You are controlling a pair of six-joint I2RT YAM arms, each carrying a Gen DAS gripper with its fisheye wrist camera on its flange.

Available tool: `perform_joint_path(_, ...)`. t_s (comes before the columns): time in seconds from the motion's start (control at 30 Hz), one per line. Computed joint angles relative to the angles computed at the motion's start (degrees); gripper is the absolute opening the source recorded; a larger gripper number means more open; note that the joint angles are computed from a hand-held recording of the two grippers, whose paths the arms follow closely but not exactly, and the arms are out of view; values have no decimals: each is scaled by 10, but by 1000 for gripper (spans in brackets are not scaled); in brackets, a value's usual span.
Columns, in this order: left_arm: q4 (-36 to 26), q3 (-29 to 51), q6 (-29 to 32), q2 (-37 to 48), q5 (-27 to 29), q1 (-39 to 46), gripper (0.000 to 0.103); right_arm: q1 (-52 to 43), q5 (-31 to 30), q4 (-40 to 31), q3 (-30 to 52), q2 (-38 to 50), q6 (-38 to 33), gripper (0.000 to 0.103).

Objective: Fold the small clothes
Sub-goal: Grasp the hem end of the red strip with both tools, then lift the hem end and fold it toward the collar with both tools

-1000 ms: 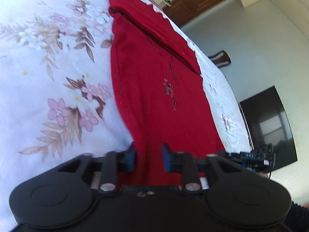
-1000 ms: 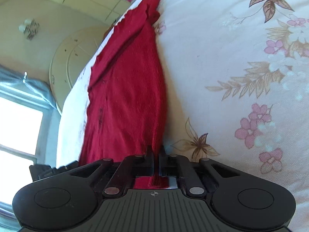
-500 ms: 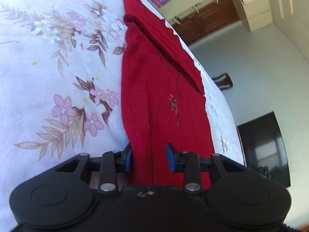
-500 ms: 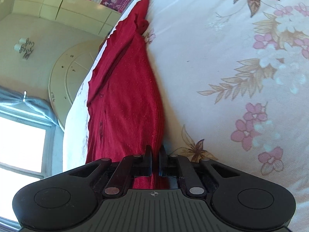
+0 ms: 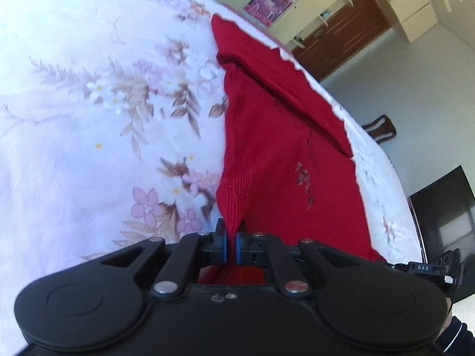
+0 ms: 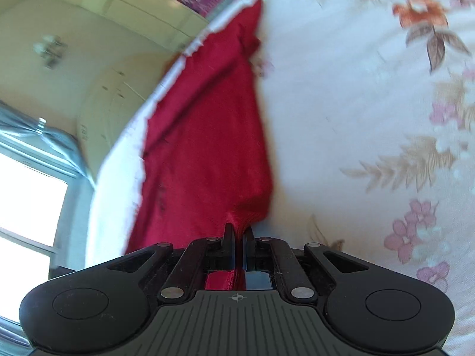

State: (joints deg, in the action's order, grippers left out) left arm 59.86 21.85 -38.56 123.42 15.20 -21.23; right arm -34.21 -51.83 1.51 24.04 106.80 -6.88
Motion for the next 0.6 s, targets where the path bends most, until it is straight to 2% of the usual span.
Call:
perform_joint_path(0.07,41,-24,-10,-25,4,7,4,3,-16,7,-11,-30,15,3)
perform_joint_path(0.13,37,-30,-12,-67,6,15,4,-6,-55,5,-20,-92,42,3)
perform_joint_path(0.23,-15,-1,-13,-132,14,30,4,6,-76,20,-14,-184,114,3)
perform_joint_path(0.33,-95,79,-23,-163,21,41,4,41,-49,79,17,-232,224,3)
perform_joint_path(0.43,-173,191,-29,-145,24,49,4,71,-9,126,80,-207,318,3)
perform_joint_path(0.6,-275,372,-19,-47,30,57,4,99,24,169,205,-83,405,3)
